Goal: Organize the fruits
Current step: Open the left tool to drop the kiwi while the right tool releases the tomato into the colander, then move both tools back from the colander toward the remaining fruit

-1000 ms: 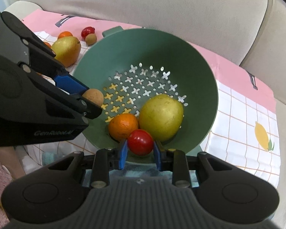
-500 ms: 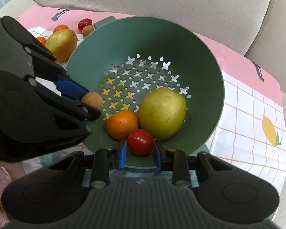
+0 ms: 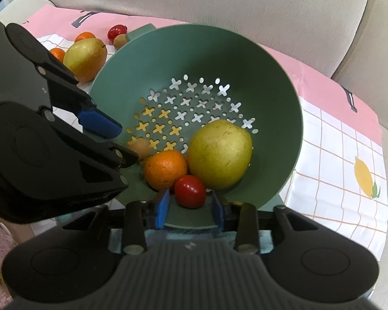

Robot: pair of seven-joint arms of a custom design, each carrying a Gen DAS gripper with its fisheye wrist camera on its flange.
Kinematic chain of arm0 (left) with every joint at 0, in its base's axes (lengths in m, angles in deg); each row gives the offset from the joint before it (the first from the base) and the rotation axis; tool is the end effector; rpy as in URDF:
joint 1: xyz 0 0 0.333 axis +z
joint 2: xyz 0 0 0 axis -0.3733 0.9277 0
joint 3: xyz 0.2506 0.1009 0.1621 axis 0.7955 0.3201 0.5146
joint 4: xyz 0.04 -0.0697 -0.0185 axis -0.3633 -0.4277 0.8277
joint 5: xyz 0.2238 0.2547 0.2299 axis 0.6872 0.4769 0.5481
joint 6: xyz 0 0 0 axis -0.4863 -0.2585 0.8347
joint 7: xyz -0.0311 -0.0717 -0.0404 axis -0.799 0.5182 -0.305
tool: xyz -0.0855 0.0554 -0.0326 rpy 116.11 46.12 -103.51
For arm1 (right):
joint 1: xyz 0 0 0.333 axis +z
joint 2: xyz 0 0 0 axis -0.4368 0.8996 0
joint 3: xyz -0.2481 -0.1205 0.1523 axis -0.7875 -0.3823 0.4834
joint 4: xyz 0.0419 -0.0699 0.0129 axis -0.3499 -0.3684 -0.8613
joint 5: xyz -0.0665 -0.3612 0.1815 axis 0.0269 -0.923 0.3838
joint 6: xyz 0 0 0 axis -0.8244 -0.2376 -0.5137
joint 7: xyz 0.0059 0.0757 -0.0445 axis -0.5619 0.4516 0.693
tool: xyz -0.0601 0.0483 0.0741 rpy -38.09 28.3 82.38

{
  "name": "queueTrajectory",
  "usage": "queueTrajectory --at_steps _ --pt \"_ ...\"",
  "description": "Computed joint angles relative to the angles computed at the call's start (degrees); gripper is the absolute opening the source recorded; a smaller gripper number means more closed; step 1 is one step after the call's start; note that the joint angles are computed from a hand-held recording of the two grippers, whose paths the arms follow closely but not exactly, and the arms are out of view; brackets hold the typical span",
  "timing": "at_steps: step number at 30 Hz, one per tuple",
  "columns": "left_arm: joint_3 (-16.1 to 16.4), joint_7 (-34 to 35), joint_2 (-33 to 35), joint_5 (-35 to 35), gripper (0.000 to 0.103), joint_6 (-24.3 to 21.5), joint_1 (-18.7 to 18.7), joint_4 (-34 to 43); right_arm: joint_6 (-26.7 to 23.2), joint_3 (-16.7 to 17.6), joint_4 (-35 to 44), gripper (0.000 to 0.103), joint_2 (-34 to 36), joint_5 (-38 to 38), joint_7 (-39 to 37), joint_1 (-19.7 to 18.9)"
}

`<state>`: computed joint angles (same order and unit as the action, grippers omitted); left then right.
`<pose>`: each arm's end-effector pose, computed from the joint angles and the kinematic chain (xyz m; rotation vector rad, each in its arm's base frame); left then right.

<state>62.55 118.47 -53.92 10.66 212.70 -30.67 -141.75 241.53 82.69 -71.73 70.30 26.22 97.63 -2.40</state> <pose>0.5246 -0.2009 0.3299 -1.5411 2.5568 -0.3390 0.5109 0.2625 0.3097 -2.4528 1.4163 -0.3489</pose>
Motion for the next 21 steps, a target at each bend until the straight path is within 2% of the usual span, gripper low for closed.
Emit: queueTrajectory --at_steps 5,11,13,21 --pt "0.1 0.0 -1.4 -0.2 0.048 1.0 -0.1 -1.1 1.2 -0.6 -1.3 0.048 -1.3 -2.5 2.3 0.5" --pt "0.4 1.0 -4.0 -1.6 0.051 2.3 -0.4 -3.0 2.5 -1.0 -2.7 0.059 -3.0 -7.0 6.7 0.6" --pt "0.7 1.5 -5.1 -2.3 0.052 2.8 -0.6 -3.7 3.2 -1.1 -3.4 0.066 -3.7 -9.4 9.2 0.6" --pt "2.3 -0.4 -10.4 -0.7 0.055 4.8 -1.1 -8.0 6.6 0.5 -6.4 0.073 -7.0 -13.3 15.1 -0.6"
